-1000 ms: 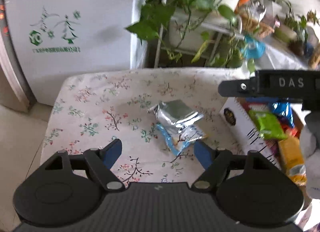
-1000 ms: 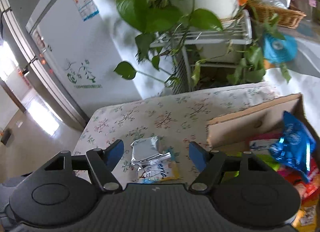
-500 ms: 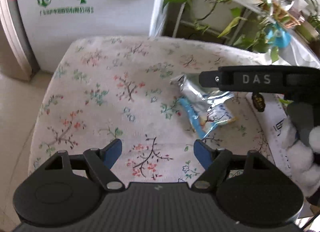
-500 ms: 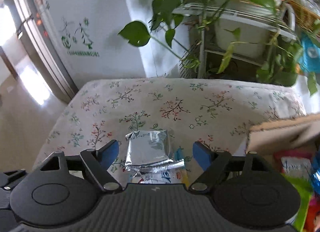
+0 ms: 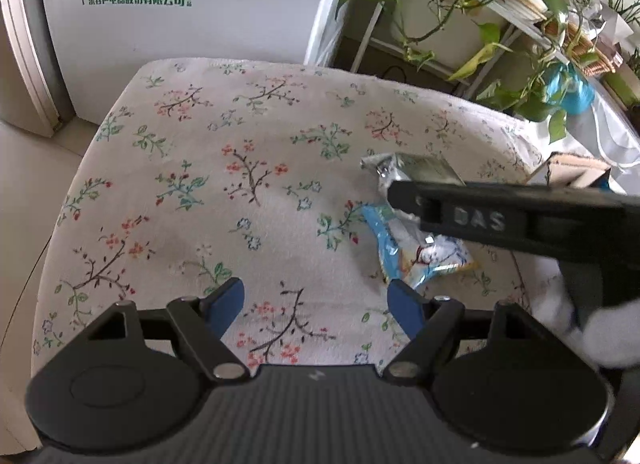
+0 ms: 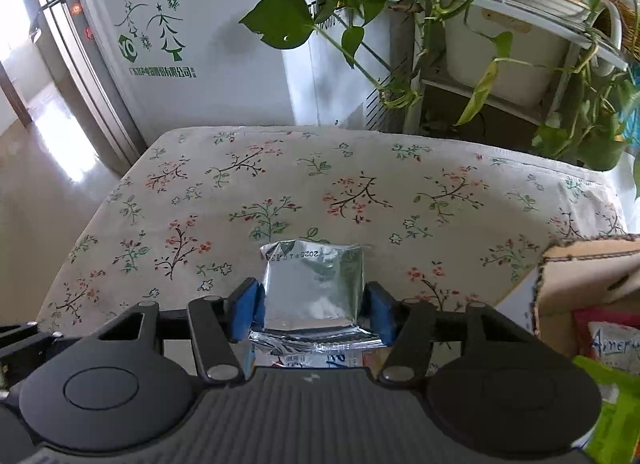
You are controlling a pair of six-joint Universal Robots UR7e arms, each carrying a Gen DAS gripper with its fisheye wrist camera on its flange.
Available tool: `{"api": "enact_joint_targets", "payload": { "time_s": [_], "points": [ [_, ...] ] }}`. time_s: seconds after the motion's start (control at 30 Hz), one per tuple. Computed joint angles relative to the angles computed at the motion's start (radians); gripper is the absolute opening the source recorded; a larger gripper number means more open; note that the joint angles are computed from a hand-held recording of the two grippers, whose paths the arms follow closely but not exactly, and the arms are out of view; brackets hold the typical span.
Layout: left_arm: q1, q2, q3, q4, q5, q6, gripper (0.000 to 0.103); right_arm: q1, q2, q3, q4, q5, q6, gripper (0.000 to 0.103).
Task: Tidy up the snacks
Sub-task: 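Close right tool on silver foil bag and lift it, then close left tool on blue-white America bag while right tool holds silver bag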
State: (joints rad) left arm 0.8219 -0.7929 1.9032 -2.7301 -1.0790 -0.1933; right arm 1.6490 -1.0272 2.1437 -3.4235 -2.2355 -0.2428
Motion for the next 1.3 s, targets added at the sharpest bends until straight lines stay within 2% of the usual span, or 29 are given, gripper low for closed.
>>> {"api": "enact_joint_targets", "payload": {
  "time_s": [0.37, 0.5, 0.67, 0.9, 1.0, 1.07, 1.17, 1.2, 1.3],
  "points": [
    [-0.002, 0.094, -0.033, -0.164, -0.115, 0.159, 0.079, 0.087, -0.152, 0.106, -0.033, -0.104, 0.252, 0.065],
    [-0.009, 0.137, -0.041, -0.239, -0.138, 0.305, 0.079, 0.111, -0.200, 0.159, -0.083, -0.115, 0.293, 0.065],
    [-0.005, 0.176, -0.062, -0.287, -0.170, 0.558, 0.079, 0.112, -0.212, 0.169, -0.126, -0.115, 0.267, 0.065],
    [0.023, 0.190, -0.096, -0.234, -0.240, 0.700, 0.079, 0.108, -0.218, 0.168, -0.124, -0.114, 0.274, 0.065],
    [0.030, 0.184, -0.108, -0.160, -0.270, 0.716, 0.082, 0.107, -0.217, 0.170, -0.123, -0.116, 0.275, 0.065],
    [0.022, 0.183, -0.077, -0.209, -0.255, 0.770, 0.082, 0.107, -0.216, 0.168, -0.121, -0.119, 0.277, 0.065],
    [0.025, 0.167, -0.084, -0.160, -0.265, 0.728, 0.074, 0.106, -0.218, 0.166, -0.123, -0.117, 0.276, 0.065],
    [0.022, 0.162, -0.082, -0.151, -0.258, 0.732, 0.068, 0.107, -0.218, 0.166, -0.124, -0.118, 0.276, 0.065],
    [0.021, 0.159, -0.080, -0.160, -0.238, 0.709, 0.068, 0.110, -0.215, 0.165, -0.126, -0.119, 0.276, 0.065]
  ]
}}
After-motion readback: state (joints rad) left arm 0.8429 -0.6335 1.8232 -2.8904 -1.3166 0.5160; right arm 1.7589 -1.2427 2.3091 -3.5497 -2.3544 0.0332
